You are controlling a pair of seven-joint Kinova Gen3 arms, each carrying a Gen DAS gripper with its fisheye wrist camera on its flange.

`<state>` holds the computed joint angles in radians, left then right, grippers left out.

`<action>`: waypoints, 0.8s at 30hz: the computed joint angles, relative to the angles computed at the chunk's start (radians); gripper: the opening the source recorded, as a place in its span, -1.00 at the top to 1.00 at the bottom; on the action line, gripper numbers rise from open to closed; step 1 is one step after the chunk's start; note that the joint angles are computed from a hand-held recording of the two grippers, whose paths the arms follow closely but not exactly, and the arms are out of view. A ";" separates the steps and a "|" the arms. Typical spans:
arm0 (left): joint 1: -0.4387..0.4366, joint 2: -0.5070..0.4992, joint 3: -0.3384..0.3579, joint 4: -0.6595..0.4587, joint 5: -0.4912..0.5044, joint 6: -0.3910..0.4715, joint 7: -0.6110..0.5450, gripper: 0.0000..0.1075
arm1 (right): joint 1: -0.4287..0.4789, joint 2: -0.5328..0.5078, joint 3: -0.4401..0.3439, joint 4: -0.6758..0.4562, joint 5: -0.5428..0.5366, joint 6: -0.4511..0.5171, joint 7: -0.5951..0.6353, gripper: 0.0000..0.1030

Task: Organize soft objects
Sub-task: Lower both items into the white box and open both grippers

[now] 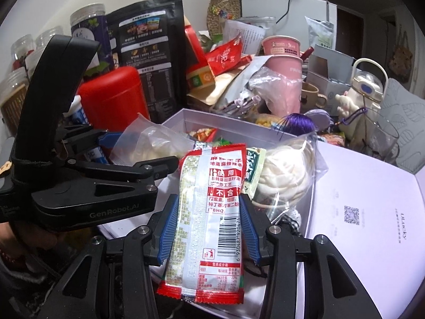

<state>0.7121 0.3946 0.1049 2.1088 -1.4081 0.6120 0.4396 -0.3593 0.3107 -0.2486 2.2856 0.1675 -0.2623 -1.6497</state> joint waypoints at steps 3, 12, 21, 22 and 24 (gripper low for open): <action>0.000 0.008 0.003 -0.011 0.024 0.007 -0.030 -0.16 | 0.021 0.011 -0.019 -0.011 0.016 0.012 -0.017 0.12; 0.004 0.017 -0.025 -0.049 0.121 -0.028 -0.147 -0.16 | 0.028 0.027 -0.025 -0.038 0.023 0.062 -0.029 0.12; 0.032 0.031 -0.065 -0.076 0.189 -0.051 -0.233 -0.16 | -0.045 -0.026 0.045 -0.021 -0.055 0.103 0.038 0.10; 0.033 0.032 -0.068 -0.077 0.199 -0.054 -0.239 -0.16 | -0.043 -0.032 0.045 -0.017 -0.061 0.104 0.041 0.10; 0.034 0.033 -0.075 -0.080 0.222 -0.063 -0.254 -0.16 | -0.064 -0.044 0.069 -0.007 -0.084 0.101 0.056 0.10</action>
<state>0.7463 0.4279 0.0298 2.0287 -1.1860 0.5490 0.1853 -0.4231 0.2668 -0.1799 2.2789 0.0838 -0.1615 -1.5935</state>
